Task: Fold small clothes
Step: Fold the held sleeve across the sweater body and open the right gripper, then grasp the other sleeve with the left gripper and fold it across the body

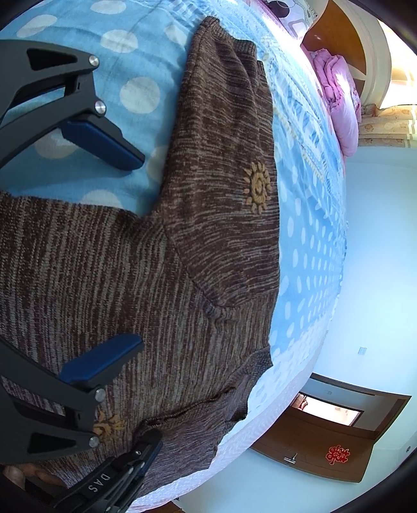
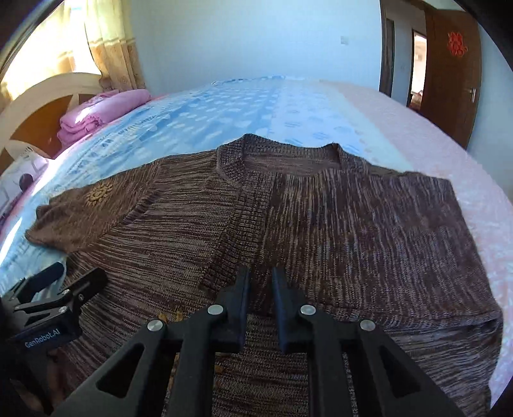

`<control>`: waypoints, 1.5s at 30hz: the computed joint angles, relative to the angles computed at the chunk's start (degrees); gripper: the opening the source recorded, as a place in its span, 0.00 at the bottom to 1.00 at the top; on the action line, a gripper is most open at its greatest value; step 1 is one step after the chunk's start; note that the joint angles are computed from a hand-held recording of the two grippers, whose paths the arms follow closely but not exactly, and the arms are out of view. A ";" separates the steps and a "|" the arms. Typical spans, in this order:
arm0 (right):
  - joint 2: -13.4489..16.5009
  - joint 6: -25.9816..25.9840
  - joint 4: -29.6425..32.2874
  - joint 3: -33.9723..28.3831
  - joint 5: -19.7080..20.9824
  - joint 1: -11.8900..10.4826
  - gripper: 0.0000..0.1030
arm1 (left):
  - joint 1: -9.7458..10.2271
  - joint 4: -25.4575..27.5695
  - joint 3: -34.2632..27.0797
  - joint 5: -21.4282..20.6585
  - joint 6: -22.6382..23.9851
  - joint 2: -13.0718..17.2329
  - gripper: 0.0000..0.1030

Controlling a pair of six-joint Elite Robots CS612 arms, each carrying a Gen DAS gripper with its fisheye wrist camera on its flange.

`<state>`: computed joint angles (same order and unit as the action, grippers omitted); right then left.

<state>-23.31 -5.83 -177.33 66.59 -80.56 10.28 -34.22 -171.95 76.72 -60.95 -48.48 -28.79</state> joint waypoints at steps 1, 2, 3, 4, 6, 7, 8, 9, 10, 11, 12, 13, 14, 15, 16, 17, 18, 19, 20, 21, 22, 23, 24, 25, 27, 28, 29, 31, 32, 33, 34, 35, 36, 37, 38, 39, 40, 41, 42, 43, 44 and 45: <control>0.20 0.36 -0.23 -0.19 0.33 -0.07 0.16 | 0.08 0.13 0.09 -0.46 0.10 -0.13 1.00; 0.20 1.02 -0.76 0.03 1.42 -0.36 0.18 | 0.14 0.19 0.27 -1.00 0.38 -0.30 1.00; 0.36 2.40 -1.15 0.00 3.54 -0.86 0.23 | 0.28 0.32 0.64 -1.86 0.76 -0.66 1.00; 0.20 3.69 -1.76 0.58 5.72 -1.39 0.28 | 0.33 0.23 1.27 -2.09 0.77 -1.11 1.00; 0.14 6.09 -3.46 1.47 9.51 -2.25 0.49 | 0.14 0.29 3.69 1.09 -2.23 -2.55 1.00; -0.15 6.32 -4.58 2.19 9.38 -2.39 0.52 | 0.11 0.19 5.00 3.26 -4.10 -3.26 1.00; -0.40 6.05 -5.37 2.75 8.72 -2.36 0.56 | 0.25 0.09 6.50 5.40 -6.52 -4.10 1.00; -0.43 5.35 -5.41 2.78 8.01 -2.13 0.58 | 0.72 -0.01 8.29 7.07 -9.93 -5.12 1.00; -0.57 4.56 -5.18 2.86 7.32 -1.91 0.59 | 1.32 -0.36 9.81 7.69 -13.11 -5.95 1.00; -0.75 3.80 -4.86 3.03 6.69 -1.76 0.61 | 2.12 -1.07 11.36 7.86 -16.62 -6.73 1.00; -0.67 3.10 -4.40 2.76 6.07 -1.54 0.62 | 3.18 -1.98 12.90 7.46 -20.40 -7.44 1.00; -0.84 2.78 -4.43 3.02 5.96 -1.54 0.63 | 4.09 -2.71 13.91 6.70 -23.14 -7.85 0.99; -1.14 2.63 -4.67 3.56 6.05 -1.64 0.63 | 5.27 -3.86 15.09 5.61 -26.18 -8.26 0.95; -1.15 2.72 -4.67 3.60 6.21 -1.69 0.63 | 5.94 -5.29 15.82 4.99 -27.81 -8.29 0.92; -1.09 2.90 -4.59 3.50 6.52 -1.77 0.63 | 6.68 -6.76 16.25 4.04 -29.29 -8.15 0.88; -1.15 3.09 -4.70 3.68 6.80 -1.87 0.63 | 7.64 -8.05 16.41 2.64 -30.77 -7.89 0.86; -1.06 3.26 -4.65 3.53 7.00 -1.90 0.63 | 7.99 -9.00 16.48 2.30 -31.42 -7.64 0.85; -1.23 3.28 -4.83 3.87 7.04 -1.93 0.63 | 8.30 -9.51 16.28 2.40 -31.74 -7.41 0.85; -1.25 3.24 -4.79 3.90 7.01 -1.93 0.63 | 8.42 -9.13 15.90 2.82 -31.74 -7.25 0.84; -1.23 3.21 -4.75 3.87 6.89 -1.89 0.63 | 8.44 -8.77 15.32 2.89 -31.38 -7.00 0.84; -1.22 3.17 -4.71 3.84 6.77 -1.84 0.63 | 8.59 -8.68 14.91 2.52 -31.17 -6.78 0.82; -1.16 3.13 -4.61 3.73 6.69 -1.81 0.63 | 8.74 -8.89 14.51 2.31 -31.41 -6.43 0.81; -1.14 3.11 -4.53 3.68 6.68 -1.81 0.63 | 8.70 -9.06 14.33 2.47 -31.98 -6.29 0.79; -1.14 3.11 -4.53 3.68 6.68 -1.81 0.63 | 8.64 -9.03 14.24 2.87 -32.70 -6.19 0.76; -1.16 3.14 -4.52 3.69 6.73 -1.81 0.63 | 8.58 -9.62 14.34 3.38 -33.13 -6.05 0.67; -1.13 3.23 -4.55 3.67 6.82 -1.83 0.63 | 8.61 -10.00 14.36 3.43 -33.04 -5.90 0.60; -1.15 3.25 -4.54 3.70 6.85 -1.82 0.63 | 8.61 -9.85 14.23 3.56 -32.92 -5.80 0.51; -1.09 3.27 -4.49 3.61 6.78 -1.79 0.63 | 8.48 -9.04 14.15 4.42 -32.60 -5.70 0.34; -1.08 3.26 -4.52 3.61 6.73 -1.78 0.63 | 8.50 -8.48 14.19 4.66 -32.43 -5.70 0.22; -1.05 3.26 -4.53 3.58 6.69 -1.75 0.63 | 8.55 -8.54 14.28 4.62 -32.62 -5.66 0.16; -1.03 3.29 -4.53 3.56 6.74 -1.77 0.63 | 8.69 -9.94 14.46 4.15 -32.72 -5.49 0.12; -1.02 3.37 -4.57 3.55 6.82 -1.78 0.63 | 8.87 -11.25 14.53 3.68 -32.44 -5.39 0.12; -1.02 3.45 -4.59 3.56 6.92 -1.79 0.63 | 8.94 -11.19 14.30 3.56 -31.73 -5.41 0.11; -0.99 3.58 -4.62 3.53 7.11 -1.83 0.63 | 8.91 -10.20 13.84 3.68 -30.31 -5.62 0.11; -0.94 3.71 -4.68 3.50 7.33 -1.88 0.63 | 8.68 -9.59 13.26 4.38 -28.38 -5.77 0.11; -0.92 3.89 -4.72 3.49 7.59 -1.92 0.63 | 8.37 -9.04 12.58 5.38 -26.62 -5.81 0.11; -0.87 4.03 -4.81 3.48 7.83 -1.99 0.63 | 7.90 -8.78 11.76 6.55 -24.12 -5.87 0.11; -0.84 4.19 -4.91 3.48 8.09 -2.04 0.63 | 7.37 -9.17 10.76 7.44 -20.95 -5.81 0.11; -0.81 4.40 -5.02 3.49 8.37 -2.09 0.63 | 6.84 -10.19 9.67 7.92 -17.47 -5.64 0.11; -0.78 4.55 -5.08 3.48 8.58 -2.15 0.63 | 6.25 -11.20 8.65 8.15 -14.13 -5.47 0.11; -0.76 4.73 -5.18 3.49 8.82 -2.20 0.63 | 5.53 -12.37 7.19 7.95 -9.78 -5.10 0.11; -0.76 4.86 -5.23 3.49 9.00 -2.24 0.63 | 4.91 -13.53 5.90 7.42 -5.97 -4.67 0.11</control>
<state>-24.07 -0.97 -182.56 70.08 -71.56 8.04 -29.31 -185.47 82.62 -53.53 -54.45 -33.46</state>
